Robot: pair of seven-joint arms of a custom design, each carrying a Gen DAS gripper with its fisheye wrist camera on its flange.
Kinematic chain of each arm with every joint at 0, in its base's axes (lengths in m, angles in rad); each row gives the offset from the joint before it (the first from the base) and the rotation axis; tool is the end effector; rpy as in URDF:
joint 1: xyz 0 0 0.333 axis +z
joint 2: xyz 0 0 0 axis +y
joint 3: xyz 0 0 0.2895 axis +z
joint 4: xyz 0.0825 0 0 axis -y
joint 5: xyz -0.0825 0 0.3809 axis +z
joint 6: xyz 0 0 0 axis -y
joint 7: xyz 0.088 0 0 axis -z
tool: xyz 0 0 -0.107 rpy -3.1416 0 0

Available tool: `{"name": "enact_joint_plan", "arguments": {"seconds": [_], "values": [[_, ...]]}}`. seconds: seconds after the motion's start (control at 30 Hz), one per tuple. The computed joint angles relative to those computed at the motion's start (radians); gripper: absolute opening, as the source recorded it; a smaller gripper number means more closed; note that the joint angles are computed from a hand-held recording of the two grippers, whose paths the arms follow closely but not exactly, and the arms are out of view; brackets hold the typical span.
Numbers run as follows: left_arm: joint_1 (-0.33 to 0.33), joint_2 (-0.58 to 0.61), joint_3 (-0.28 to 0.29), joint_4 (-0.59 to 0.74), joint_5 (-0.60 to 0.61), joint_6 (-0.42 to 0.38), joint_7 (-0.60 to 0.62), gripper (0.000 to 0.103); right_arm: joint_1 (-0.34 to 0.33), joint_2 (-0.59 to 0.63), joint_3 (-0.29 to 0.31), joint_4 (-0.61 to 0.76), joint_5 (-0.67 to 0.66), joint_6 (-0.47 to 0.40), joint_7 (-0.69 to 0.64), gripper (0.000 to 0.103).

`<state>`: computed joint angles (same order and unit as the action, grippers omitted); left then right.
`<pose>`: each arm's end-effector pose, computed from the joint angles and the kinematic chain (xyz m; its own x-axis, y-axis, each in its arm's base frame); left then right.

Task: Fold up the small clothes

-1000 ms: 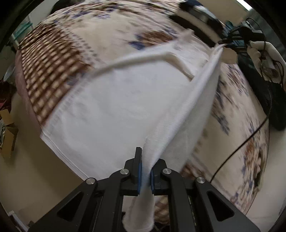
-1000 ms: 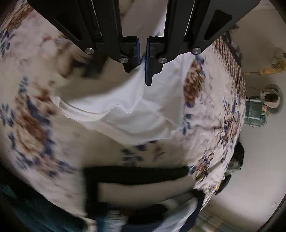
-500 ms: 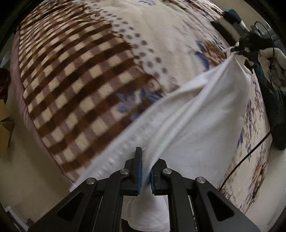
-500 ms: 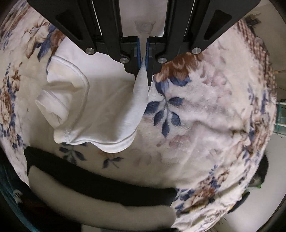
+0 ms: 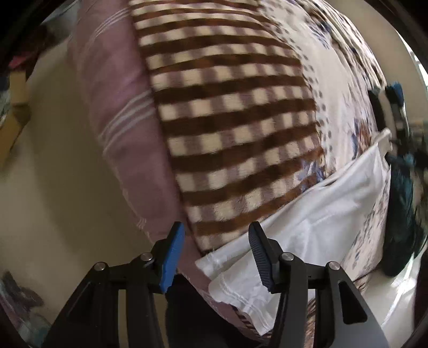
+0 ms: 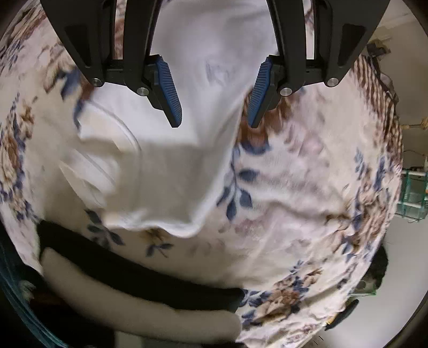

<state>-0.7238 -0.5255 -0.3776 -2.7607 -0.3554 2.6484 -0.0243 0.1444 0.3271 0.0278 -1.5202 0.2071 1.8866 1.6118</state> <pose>0.1987 -0.3483 0.3794 0.6672 -0.6411 0.3793 -0.7180 -0.6890 0.0984 0.6407 0.1249 0.4543 0.0698 -0.9757 -0.2077 -0.9975 -0.0663 -0.0239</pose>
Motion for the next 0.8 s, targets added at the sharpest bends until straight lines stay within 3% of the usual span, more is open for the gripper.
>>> {"name": "enact_joint_plan", "arguments": {"seconds": [0.1,0.23,0.33,0.5,0.63,0.73,0.8], "values": [[-0.001,0.039,-0.004,0.032,0.011,0.028,0.020,0.047,-0.024,-0.093,-0.015,-0.113,0.028,0.026,0.007,0.053],[0.035,0.162,-0.009,0.145,0.068,0.014,0.086,0.047,-0.052,-0.123,-0.042,-0.148,0.041,0.073,0.063,0.053],[0.073,0.223,-0.014,0.215,0.125,-0.006,0.132,0.047,-0.066,-0.051,-0.041,-0.052,0.049,0.065,0.089,0.053],[0.107,0.281,-0.016,0.271,0.156,-0.002,0.169,0.047,-0.030,0.155,-0.060,0.227,-0.142,0.060,0.094,0.053],[0.158,0.354,-0.011,0.378,0.242,-0.008,0.207,0.047,-0.077,0.266,-0.038,0.395,-0.090,-0.020,0.072,0.053],[0.200,0.475,0.017,0.499,0.291,0.091,0.305,0.050,-0.093,0.178,-0.044,0.269,-0.077,0.040,0.079,0.053],[0.229,0.618,0.037,0.656,0.292,0.137,0.414,0.062,-0.116,0.100,-0.042,0.149,-0.032,0.072,0.080,0.053]]}}
